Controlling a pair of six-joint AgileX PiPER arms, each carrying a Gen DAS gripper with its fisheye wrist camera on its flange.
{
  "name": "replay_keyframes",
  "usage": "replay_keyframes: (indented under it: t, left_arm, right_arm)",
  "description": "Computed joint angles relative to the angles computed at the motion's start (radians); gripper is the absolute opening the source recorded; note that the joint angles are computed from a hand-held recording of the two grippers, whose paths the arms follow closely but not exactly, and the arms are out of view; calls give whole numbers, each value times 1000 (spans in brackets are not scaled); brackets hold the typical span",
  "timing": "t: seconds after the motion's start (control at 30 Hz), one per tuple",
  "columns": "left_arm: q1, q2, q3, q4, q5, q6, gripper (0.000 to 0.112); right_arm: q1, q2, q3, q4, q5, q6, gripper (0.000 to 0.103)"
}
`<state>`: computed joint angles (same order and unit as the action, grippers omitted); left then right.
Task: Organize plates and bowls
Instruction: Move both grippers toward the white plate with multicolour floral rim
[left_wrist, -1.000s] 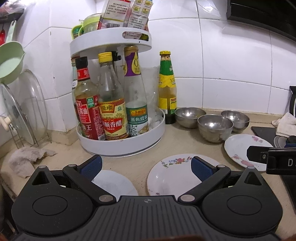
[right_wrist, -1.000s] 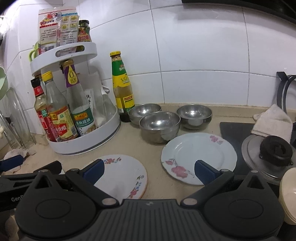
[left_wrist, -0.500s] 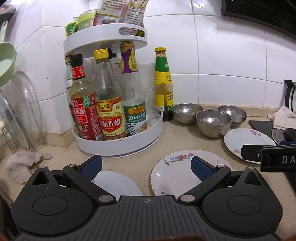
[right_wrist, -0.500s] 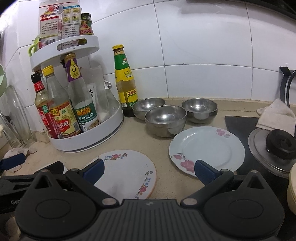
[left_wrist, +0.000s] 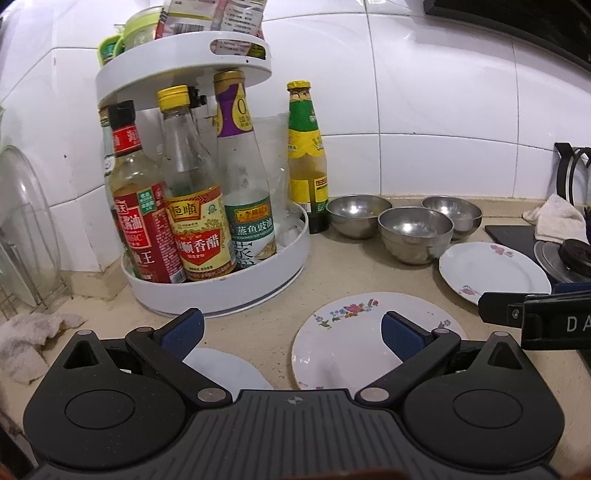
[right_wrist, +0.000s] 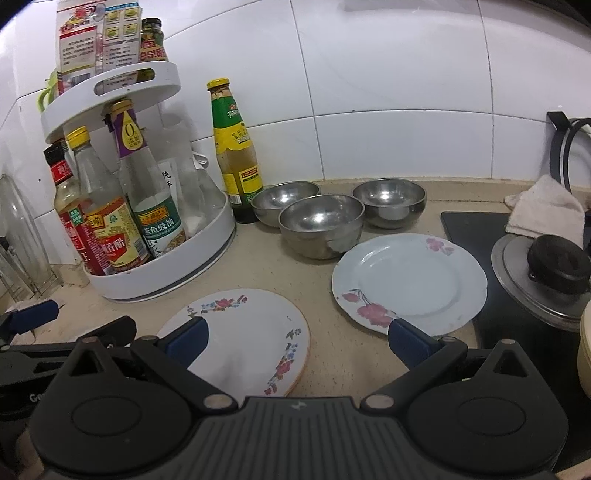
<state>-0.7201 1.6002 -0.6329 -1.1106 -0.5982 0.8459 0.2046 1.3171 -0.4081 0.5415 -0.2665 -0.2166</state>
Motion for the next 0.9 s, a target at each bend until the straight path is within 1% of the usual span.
replay_keyframes:
  t: [0.13,0.27,0.37,0.5,0.67,0.73,0.77,0.8,0.87,0.9]
  left_arm:
    - [30,6,-15,42,40,-1,103]
    - [65,22,-25,120,76,-24,103]
    - [92,45,-44,154,104,-14,102]
    - [140,76,-88,200,182,6,101]
    - [199,123,-154,281,278,-13,101]
    - [220,143,-187,276,330,14,101]
    - [229,152,-202,276,353,25,101]
    - [238,164,-224,236,385,75,101]
    - [248,188,-261,121,427,200,101]
    - [255,198,-275,110,450,215,101]
  right_arm:
    - [12,13,-6,43,-7,-28,102]
    - [13,31,-17,75,4,-38,102]
    - [7,44,-23,103,4,-52,102]
    - [2,58,-30,129,8,-64,102]
    - [-14,93,-48,92,25,-19,102]
    - [-21,105,-55,98,33,-17,102]
    - [-20,111,-57,127,32,-41,102]
    - [-15,116,-61,167,27,-74,102]
    - [-12,124,-66,194,21,-94,102]
    - [-8,129,-70,221,19,-121,102]
